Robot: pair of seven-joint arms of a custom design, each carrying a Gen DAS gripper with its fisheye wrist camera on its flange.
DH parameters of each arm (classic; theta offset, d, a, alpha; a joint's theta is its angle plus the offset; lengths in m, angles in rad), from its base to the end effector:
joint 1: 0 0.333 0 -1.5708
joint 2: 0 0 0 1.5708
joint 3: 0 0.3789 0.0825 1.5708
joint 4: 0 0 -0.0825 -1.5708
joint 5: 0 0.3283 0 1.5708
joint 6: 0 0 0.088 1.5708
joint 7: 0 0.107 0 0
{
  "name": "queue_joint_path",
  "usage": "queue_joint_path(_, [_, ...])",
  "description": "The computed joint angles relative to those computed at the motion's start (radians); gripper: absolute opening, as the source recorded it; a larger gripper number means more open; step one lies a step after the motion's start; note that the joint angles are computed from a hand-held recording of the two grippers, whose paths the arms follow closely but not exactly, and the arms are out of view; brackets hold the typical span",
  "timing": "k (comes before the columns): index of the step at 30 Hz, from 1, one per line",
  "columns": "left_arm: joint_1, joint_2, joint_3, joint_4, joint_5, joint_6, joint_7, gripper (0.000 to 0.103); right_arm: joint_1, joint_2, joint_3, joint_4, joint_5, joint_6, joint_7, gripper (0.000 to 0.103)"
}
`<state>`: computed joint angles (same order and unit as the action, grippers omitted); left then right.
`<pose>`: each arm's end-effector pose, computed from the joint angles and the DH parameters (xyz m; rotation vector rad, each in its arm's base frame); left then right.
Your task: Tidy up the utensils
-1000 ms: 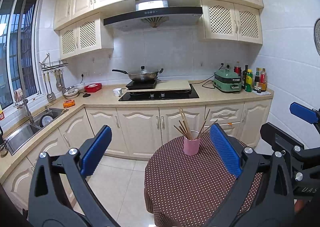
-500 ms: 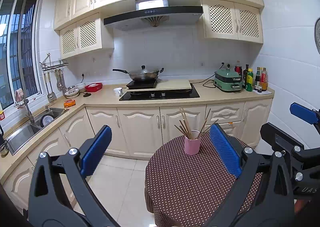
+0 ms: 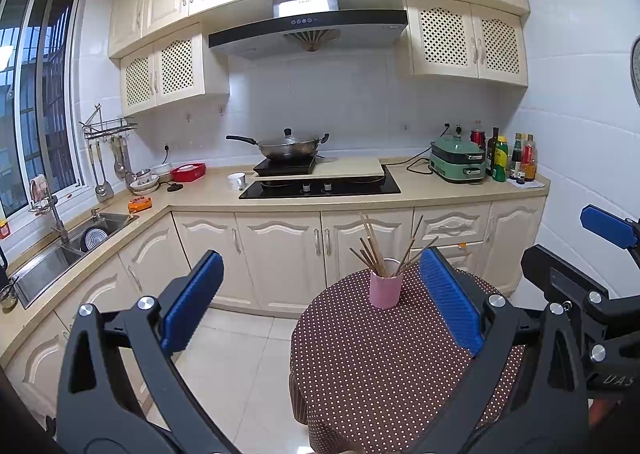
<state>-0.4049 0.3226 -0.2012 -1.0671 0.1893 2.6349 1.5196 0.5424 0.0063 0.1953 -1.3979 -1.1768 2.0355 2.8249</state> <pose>0.5398 -0.3315 0.8583 -0.9974 1.8868 -1.3078 0.4226 0.3131 0.8469 -1.2050 1.6500 -1.2391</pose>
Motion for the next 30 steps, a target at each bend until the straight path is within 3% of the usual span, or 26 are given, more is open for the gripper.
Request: queue_joint_path(30, [0.0,0.044,0.01,0.064,-0.002,-0.032,0.015,0.097,0.036,0.063,-0.037,0.072,0.017,-0.008,-0.019,0.095])
